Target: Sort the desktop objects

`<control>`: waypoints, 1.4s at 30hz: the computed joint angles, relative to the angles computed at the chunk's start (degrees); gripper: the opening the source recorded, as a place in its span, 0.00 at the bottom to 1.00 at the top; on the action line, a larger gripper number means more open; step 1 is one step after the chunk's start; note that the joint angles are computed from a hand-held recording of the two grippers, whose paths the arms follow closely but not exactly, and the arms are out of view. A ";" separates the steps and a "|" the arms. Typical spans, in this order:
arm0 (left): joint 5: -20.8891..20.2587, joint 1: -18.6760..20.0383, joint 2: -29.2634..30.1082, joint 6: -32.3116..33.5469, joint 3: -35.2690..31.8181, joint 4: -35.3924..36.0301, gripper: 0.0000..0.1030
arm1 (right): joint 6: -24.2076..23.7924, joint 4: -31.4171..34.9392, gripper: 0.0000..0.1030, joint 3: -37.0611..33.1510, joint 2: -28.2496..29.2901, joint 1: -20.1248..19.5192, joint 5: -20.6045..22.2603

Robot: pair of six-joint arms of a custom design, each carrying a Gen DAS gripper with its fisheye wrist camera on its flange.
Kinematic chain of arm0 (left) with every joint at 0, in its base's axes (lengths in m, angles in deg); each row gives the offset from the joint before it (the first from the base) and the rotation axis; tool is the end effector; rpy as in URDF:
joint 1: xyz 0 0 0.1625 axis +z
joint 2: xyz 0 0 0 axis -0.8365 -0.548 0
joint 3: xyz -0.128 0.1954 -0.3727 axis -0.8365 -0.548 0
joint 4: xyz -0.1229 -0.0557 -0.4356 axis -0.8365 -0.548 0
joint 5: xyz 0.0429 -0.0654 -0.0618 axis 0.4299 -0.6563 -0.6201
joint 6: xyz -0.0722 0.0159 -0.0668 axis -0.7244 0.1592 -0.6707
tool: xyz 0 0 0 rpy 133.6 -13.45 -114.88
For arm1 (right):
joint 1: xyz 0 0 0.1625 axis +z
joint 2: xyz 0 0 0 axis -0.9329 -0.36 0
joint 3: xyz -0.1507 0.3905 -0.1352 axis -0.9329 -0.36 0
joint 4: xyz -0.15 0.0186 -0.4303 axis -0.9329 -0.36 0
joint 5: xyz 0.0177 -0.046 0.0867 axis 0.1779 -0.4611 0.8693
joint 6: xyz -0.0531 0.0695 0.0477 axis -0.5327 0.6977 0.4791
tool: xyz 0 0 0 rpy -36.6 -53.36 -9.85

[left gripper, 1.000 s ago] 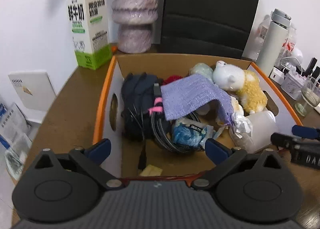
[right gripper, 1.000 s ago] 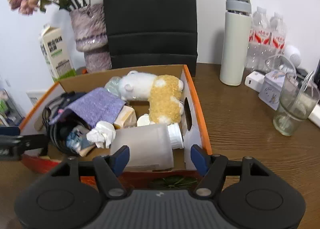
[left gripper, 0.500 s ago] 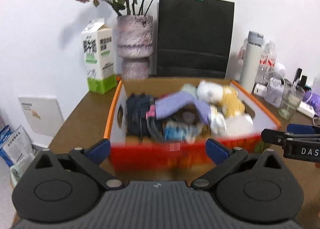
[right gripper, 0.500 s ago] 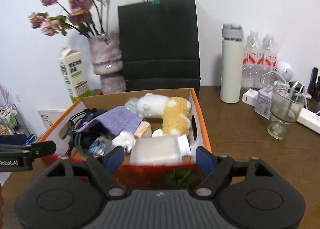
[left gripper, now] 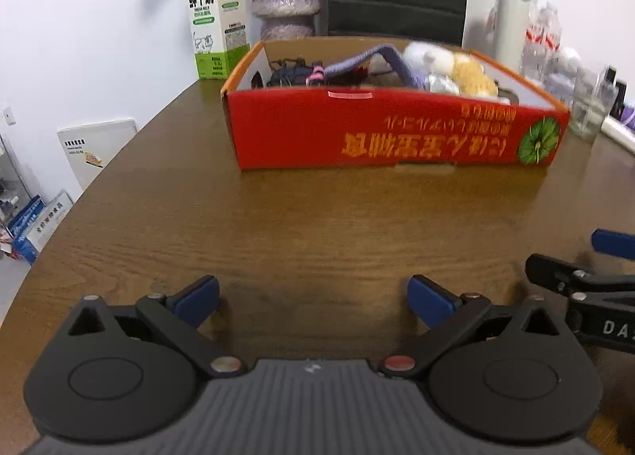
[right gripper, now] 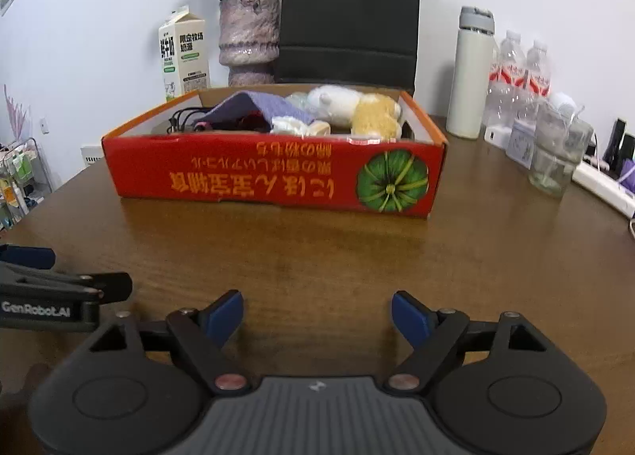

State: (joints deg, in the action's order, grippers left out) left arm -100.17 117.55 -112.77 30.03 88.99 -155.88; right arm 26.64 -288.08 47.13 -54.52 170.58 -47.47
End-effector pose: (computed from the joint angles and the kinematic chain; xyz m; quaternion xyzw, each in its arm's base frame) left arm -0.0953 -0.5964 0.1412 0.2005 0.8488 -0.3424 0.3493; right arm 0.1995 -0.5761 0.0414 0.1896 -0.8387 0.3929 0.3261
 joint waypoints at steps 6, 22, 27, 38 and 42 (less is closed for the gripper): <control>-1.58 -0.07 -0.97 0.10 2.24 -1.97 1.00 | 1.38 -1.21 0.93 1.26 -0.01 -0.05 -1.54; -2.86 0.08 0.75 2.40 2.32 -7.00 1.00 | 2.58 -0.90 1.00 1.28 0.29 0.41 -3.24; -2.76 0.05 0.81 2.36 2.28 -7.01 1.00 | 2.32 -0.86 1.00 1.47 0.22 0.33 -2.82; -2.75 0.04 0.85 2.35 2.26 -7.06 1.00 | 2.36 -0.81 1.00 1.45 0.24 0.36 -2.81; -2.76 0.05 0.84 2.37 2.27 -7.06 1.00 | 2.13 -0.62 1.00 1.58 0.16 0.39 -2.51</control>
